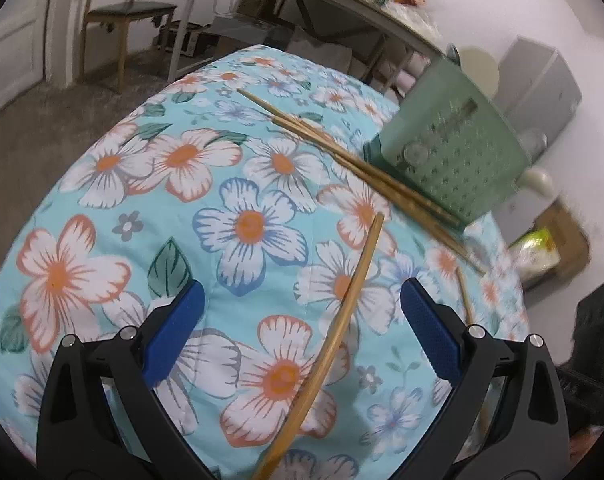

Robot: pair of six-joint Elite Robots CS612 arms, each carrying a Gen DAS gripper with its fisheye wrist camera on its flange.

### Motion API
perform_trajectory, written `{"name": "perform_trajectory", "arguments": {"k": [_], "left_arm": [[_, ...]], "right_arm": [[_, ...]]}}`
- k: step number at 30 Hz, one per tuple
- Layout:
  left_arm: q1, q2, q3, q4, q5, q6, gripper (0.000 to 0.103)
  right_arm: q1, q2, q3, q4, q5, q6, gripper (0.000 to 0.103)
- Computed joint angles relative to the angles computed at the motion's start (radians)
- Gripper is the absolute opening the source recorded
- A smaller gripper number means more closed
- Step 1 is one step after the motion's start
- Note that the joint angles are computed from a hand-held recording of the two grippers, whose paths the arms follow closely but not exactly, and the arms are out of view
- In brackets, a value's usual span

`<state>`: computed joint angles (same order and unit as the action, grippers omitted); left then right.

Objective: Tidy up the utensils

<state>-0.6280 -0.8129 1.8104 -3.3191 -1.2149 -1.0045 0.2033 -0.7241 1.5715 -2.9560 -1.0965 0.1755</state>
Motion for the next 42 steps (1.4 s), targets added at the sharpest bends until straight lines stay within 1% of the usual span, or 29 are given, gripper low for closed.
{"name": "perform_trajectory", "arguments": {"k": [2,5,11,14,19,22,24,27,29,32,38,42], "left_arm": [[0.001,0.004,0.007,-0.038,0.003,-0.033,0.095],[-0.001,0.005,0.011,-0.055,0.007,-0.054,0.095],[0.001,0.001,0.01,-0.037,-0.004,-0.016,0.095],[0.0,-0.008,0.002,0.022,-0.012,0.029,0.094],[-0.007,-0.022,-0.008,0.105,0.001,0.068,0.094],[-0.019,-0.034,-0.024,0.203,0.056,0.125,0.094],[-0.032,-0.041,-0.046,0.302,0.125,0.198,0.094],[-0.051,-0.043,-0.073,0.398,0.217,0.294,0.094],[-0.059,-0.041,-0.092,0.452,0.265,0.341,0.094],[-0.061,-0.04,-0.11,0.499,0.282,0.368,0.094],[-0.058,-0.036,-0.135,0.557,0.28,0.374,0.094],[-0.062,-0.035,-0.14,0.577,0.283,0.374,0.094]], "right_arm": [[0.0,0.0,0.001,-0.001,0.0,0.001,0.054],[0.0,0.0,0.001,-0.002,0.0,0.001,0.054],[0.0,0.0,0.001,-0.002,0.0,0.001,0.055],[0.0,0.0,0.001,-0.002,0.0,0.001,0.055],[0.0,0.0,0.0,-0.002,0.002,0.002,0.055],[0.0,0.0,0.001,-0.002,0.001,0.0,0.055],[0.0,0.0,0.001,-0.002,0.004,-0.001,0.055],[0.001,0.0,0.001,-0.004,0.003,0.002,0.055],[0.001,-0.001,0.002,-0.003,0.001,0.0,0.055],[0.003,-0.002,0.0,0.004,-0.004,-0.006,0.055],[0.005,-0.002,-0.004,0.01,-0.008,-0.011,0.055],[0.006,0.0,-0.006,0.012,-0.009,-0.014,0.055]]}}
